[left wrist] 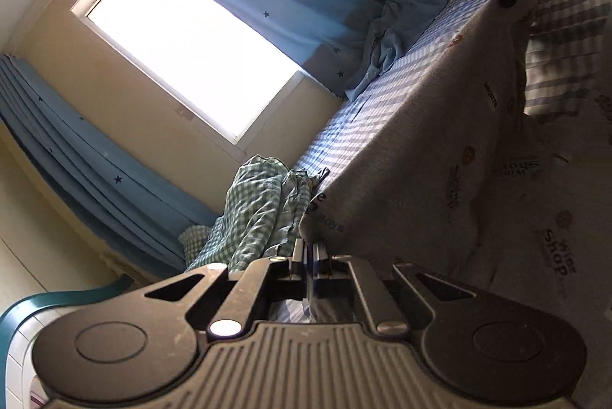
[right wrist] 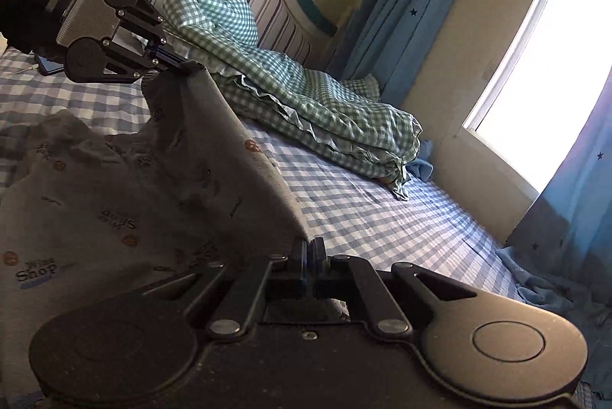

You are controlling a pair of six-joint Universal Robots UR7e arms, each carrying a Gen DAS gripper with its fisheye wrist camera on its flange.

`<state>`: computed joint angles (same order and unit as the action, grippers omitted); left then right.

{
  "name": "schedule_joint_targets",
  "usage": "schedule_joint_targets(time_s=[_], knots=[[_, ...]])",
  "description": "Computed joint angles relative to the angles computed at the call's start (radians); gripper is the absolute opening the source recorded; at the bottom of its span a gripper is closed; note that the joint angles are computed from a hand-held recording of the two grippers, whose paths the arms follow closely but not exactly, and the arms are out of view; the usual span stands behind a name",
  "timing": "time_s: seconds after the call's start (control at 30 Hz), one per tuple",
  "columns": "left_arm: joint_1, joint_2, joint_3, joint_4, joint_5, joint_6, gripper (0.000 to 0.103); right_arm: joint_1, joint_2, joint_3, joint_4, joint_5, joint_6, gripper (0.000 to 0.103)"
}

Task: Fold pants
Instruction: 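Lift the waistband with both tools and fold it over toward the pant cuffs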

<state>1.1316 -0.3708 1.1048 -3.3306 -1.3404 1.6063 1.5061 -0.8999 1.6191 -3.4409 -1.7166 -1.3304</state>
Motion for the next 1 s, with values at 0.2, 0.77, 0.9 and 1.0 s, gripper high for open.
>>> schedule_joint_targets(time_s=[0.2, 0.77, 0.9, 1.0], knots=[[0.040, -0.104, 0.242, -0.102, -0.064, 0.099, 0.001, 0.002, -0.054, 0.240, -0.187, 0.011, -0.022, 0.000], [0.108, -0.145, 0.454, -0.293, -0.147, 0.224, 0.001, 0.041, -0.010, 0.413, -0.328, -0.108, -0.046, 0.000], [0.107, -0.173, 0.512, -0.326, -0.145, 0.206, 0.001, 0.053, -0.024, 0.446, -0.331, -0.118, -0.050, 0.000], [0.104, -0.202, 0.547, -0.303, -0.109, 0.189, 0.001, 0.052, -0.015, 0.465, -0.340, -0.136, -0.064, 0.000]])
